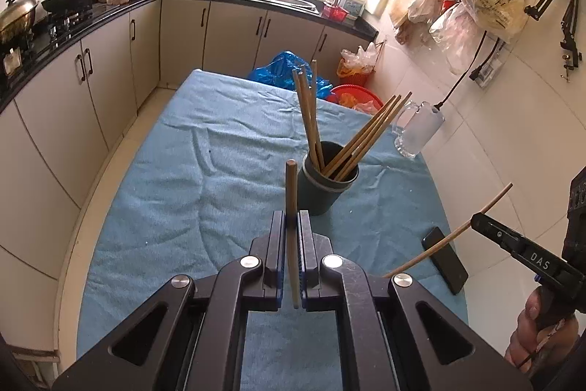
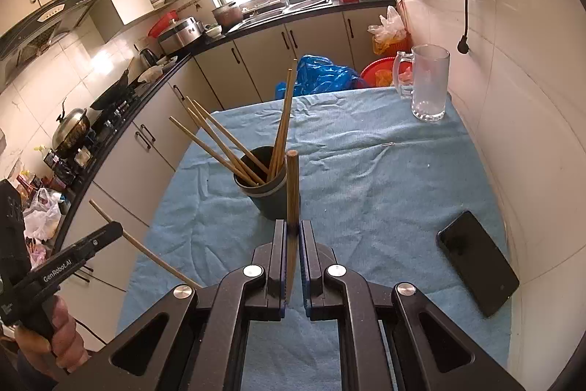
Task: Organize utensils
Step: 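Lift both chopsticks upright and carry them above the black cup, then lower the chopsticks into the cup and open the left gripper while the right opens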
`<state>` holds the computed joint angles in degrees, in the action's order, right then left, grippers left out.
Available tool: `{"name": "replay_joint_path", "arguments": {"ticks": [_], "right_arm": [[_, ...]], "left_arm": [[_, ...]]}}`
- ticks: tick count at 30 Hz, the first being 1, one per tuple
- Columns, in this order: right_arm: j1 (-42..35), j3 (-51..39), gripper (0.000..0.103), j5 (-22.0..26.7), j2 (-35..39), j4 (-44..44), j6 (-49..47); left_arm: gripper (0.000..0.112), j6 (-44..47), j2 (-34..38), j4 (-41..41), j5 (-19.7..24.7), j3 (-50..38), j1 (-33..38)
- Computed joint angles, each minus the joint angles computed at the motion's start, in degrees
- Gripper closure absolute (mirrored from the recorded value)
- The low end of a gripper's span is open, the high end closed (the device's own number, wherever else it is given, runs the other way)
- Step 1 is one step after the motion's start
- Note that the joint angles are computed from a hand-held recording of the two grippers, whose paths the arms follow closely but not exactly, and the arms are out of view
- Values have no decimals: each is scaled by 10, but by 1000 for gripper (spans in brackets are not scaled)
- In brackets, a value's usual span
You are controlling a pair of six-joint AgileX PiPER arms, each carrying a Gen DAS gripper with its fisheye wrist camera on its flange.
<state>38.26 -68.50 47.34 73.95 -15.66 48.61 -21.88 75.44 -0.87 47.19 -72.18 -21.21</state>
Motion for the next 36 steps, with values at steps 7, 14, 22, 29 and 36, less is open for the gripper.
{"name": "replay_joint_path", "arguments": {"ticks": [7, 14, 22, 29, 36], "right_arm": [[-17, -18, 96, 6, -2, 10, -21], [-34, -50, 96, 14, 3, 25, -53], [-62, -120, 96, 24, 32, 47, -104], [-88, -204, 96, 32, 80, 73, -151], [-114, -297, 96, 39, 142, 100, -182]], "left_arm": [[107, -2, 6, 8, 8, -27, -4], [107, 1, 18, 18, 20, -71, -7], [107, 14, 58, 23, 44, -156, -6], [107, 15, 115, 38, 72, -269, -8], [107, 16, 199, 45, 111, -416, -8]]}}
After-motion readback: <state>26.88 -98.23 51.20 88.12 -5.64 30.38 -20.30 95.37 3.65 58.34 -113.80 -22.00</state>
